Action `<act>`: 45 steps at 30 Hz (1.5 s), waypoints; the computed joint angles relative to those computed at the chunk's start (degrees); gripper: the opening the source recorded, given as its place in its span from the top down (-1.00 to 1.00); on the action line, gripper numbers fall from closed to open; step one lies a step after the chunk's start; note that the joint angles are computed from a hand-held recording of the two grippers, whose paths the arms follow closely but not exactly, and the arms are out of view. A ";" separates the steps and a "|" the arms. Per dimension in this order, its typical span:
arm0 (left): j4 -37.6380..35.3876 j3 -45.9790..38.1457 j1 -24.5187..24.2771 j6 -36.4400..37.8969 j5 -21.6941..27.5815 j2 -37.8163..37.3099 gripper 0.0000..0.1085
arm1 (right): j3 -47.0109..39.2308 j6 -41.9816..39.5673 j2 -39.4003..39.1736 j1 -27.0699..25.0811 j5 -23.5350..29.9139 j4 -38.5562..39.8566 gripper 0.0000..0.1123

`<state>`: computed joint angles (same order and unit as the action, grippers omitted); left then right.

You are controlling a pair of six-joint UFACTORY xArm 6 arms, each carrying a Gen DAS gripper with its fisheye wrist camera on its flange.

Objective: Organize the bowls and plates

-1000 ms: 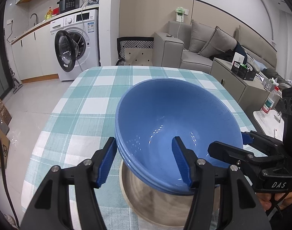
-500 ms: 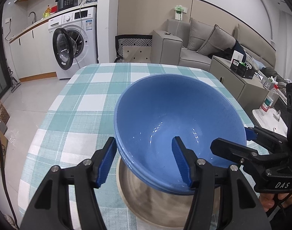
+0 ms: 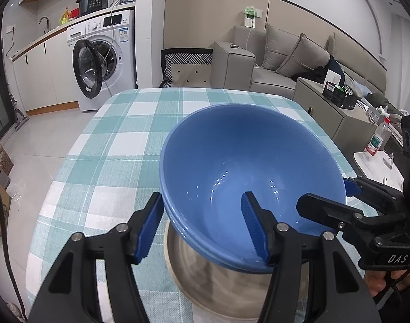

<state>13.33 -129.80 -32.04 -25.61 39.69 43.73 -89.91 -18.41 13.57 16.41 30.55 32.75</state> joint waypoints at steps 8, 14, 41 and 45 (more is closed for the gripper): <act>-1.26 -0.35 0.11 0.64 -0.21 0.23 -0.13 | 0.15 -1.30 0.04 -0.02 -0.26 0.98 -0.28; -1.05 1.53 0.31 1.41 -1.77 -0.85 -0.27 | 0.33 -0.42 -0.07 0.01 -1.40 -1.58 -0.51; 20.76 24.05 4.33 -17.43 -20.04 -13.28 -0.90 | 6.20 -12.60 -3.50 0.64 -9.42 1.89 -0.82; 27.30 25.44 4.68 -22.83 -21.77 -13.84 -0.90 | 8.38 -17.17 -4.76 0.93 -11.86 6.30 -0.82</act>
